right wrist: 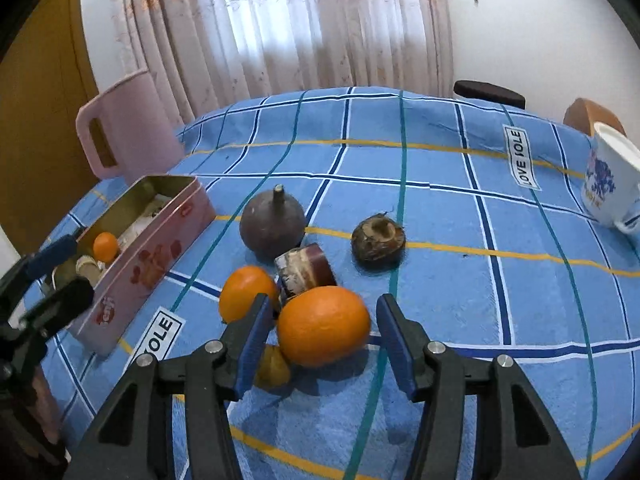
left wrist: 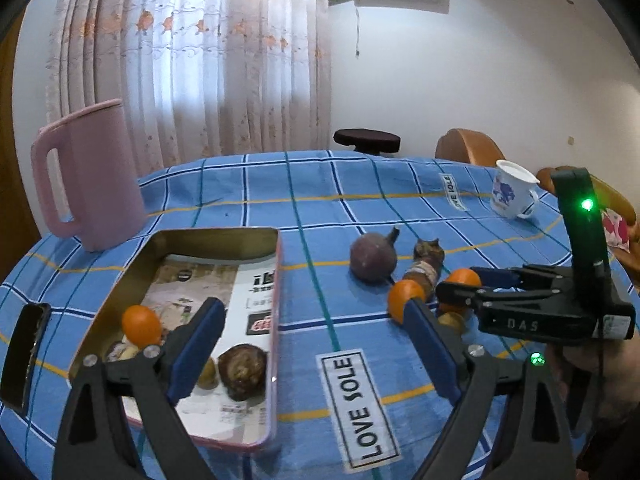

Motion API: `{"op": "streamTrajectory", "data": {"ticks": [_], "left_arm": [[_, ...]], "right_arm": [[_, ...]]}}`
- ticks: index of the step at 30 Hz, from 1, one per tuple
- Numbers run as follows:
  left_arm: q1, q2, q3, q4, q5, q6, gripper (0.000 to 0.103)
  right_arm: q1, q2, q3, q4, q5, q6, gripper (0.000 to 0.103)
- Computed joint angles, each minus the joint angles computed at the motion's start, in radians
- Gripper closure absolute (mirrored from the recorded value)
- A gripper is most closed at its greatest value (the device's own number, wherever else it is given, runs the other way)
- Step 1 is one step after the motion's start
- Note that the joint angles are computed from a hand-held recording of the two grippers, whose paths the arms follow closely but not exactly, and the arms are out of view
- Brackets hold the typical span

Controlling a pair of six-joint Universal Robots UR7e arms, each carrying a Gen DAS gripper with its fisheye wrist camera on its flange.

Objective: Organize fruits
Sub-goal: 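Grasp another large orange with the right tool while the left tool moves toward a kiwi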

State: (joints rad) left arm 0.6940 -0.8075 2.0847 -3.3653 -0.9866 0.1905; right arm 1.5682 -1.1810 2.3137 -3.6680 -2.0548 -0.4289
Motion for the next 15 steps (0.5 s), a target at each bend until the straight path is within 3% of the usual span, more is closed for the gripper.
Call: {"op": "streamTrajectory", "data": {"ticks": [2,7,9,12,15], "left_arm": [[-0.006,0.007,-0.005,0.012,-0.006,-0.004,0.01],[-0.028,0.036,-0.025,0.057,-0.035,-0.007,0.011],[-0.038,0.048,-0.033,0.078,-0.05,-0.007,0.013],[-0.051,0.069,-0.047,0.117,-0.068,-0.012,0.021],[-0.055,0.083,-0.068,0.189,-0.102,-0.025,0.039]], "right_arm": [[-0.011,-0.01,0.013,-0.018,0.028,0.0,0.055],[0.01,0.006,0.051,-0.196,-0.039,-0.06,0.056],[0.002,-0.014,0.075,-0.208,-0.034,-0.056,0.056],[-0.013,-0.042,0.101,-0.218,-0.026,-0.044,0.056],[-0.015,-0.047,0.109,-0.241,-0.044,-0.056,0.056]]}}
